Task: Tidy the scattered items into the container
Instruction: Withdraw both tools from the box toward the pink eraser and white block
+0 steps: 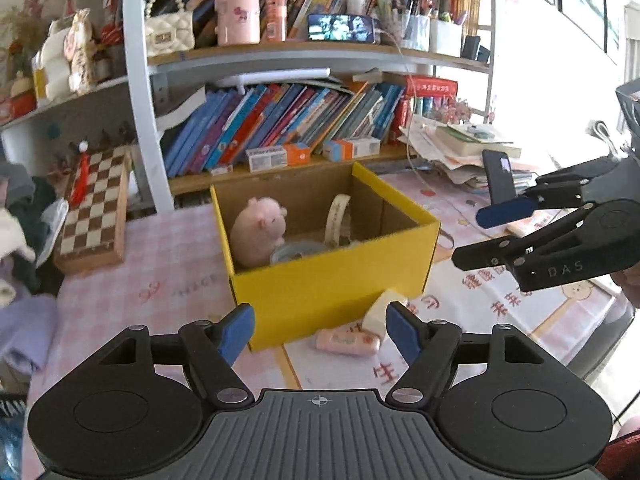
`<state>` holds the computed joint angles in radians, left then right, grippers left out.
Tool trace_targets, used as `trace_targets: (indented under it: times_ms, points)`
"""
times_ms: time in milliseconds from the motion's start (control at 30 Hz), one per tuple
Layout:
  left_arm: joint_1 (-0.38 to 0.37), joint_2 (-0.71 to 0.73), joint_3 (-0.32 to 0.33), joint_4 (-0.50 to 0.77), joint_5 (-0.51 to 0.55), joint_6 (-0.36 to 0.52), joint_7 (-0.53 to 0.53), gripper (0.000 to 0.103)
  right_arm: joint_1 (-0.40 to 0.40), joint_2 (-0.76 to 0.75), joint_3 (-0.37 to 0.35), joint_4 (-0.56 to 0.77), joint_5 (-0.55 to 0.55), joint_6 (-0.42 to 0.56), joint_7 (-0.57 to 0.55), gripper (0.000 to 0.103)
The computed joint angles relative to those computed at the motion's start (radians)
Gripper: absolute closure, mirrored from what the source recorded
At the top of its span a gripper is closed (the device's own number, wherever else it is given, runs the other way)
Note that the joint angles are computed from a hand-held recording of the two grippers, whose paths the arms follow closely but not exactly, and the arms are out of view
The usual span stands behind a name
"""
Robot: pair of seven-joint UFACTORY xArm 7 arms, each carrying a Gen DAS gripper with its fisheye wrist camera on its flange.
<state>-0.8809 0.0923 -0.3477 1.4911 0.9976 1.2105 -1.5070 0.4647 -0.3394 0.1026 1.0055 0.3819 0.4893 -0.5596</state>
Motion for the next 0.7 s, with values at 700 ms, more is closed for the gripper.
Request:
trace_targets:
  times_ms: [700]
  points:
    - [-0.073, 0.09, 0.03, -0.026, -0.049, 0.032, -0.181, 0.028, -0.034, -0.093, 0.071, -0.269, -0.22, -0.129, 0.424, 0.046]
